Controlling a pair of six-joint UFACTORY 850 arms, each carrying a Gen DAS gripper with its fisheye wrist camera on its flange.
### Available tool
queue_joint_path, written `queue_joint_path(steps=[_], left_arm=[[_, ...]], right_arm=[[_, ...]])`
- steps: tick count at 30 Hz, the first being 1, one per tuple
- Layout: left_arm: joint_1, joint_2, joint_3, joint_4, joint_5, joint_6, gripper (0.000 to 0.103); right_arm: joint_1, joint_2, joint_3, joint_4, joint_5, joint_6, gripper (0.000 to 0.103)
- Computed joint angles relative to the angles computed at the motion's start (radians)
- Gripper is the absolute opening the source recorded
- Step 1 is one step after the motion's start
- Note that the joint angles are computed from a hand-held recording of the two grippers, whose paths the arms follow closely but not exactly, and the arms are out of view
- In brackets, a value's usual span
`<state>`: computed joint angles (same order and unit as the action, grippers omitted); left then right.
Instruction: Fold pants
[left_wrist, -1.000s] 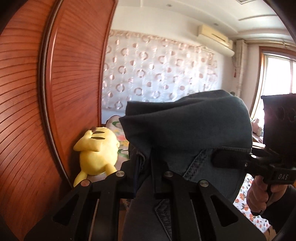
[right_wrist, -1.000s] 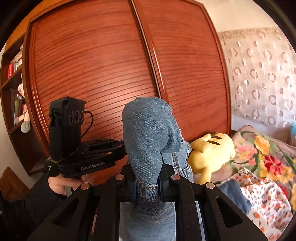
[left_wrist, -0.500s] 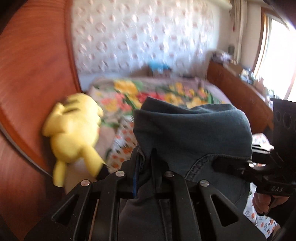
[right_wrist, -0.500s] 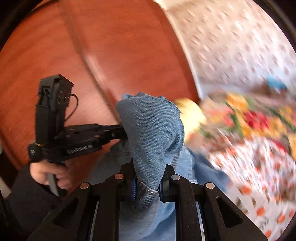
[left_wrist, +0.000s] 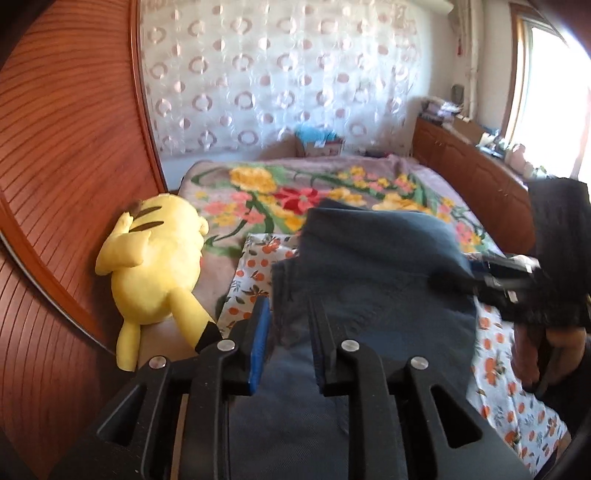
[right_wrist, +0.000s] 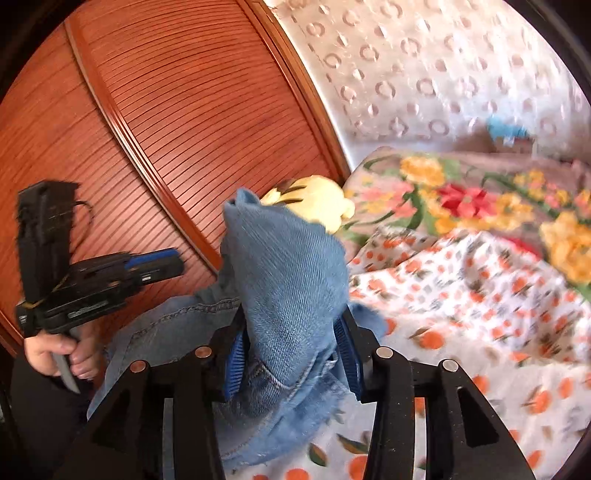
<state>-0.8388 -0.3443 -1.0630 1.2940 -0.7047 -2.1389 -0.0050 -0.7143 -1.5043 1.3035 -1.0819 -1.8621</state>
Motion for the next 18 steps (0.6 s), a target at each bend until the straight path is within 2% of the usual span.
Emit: queue_joint_path(steps=[2,5,7,8,10,12,15,18], left_arm=[[-0.031,0.009,0.014,0.008,-0.024,-0.028,0.021],[-0.086,0.011,0.037,0.028,-0.062,-0.083,0.021],[-0.099,0.003,0.049,0.04,-0.041,-0.129,0.021],[-0.101,-0.005,0.05,0.045,-0.029,-0.14,0.021],[-0.102,-0.031,0.045,0.046,-0.012,-0.153,0.021],[-0.098,-0.053,0.045,0.046,0.003,-0.183,0.021],[-0.089,-0.062,0.069,0.103,0.031,-0.289,0.021],[-0.095,-0.095,0.059,0.126,0.034,-0.33,0.021]], right_arm=[[-0.011,0.058,0.06,0.078,0.039,-0.099,0.046],[-0.028,0.12,0.128,0.171,0.004,-0.222,0.046],[-0.025,0.131,0.141,0.156,-0.06,-0.263,0.046],[-0.013,0.14,0.154,0.146,-0.057,-0.292,0.046],[0.019,0.144,0.175,0.144,-0.014,-0.342,0.045],[0.055,0.135,0.185,0.177,0.096,-0.386,0.045],[0.09,0.066,0.124,0.118,0.199,-0.299,0.044],[0.095,0.049,0.146,0.17,0.226,-0.378,0.043]])
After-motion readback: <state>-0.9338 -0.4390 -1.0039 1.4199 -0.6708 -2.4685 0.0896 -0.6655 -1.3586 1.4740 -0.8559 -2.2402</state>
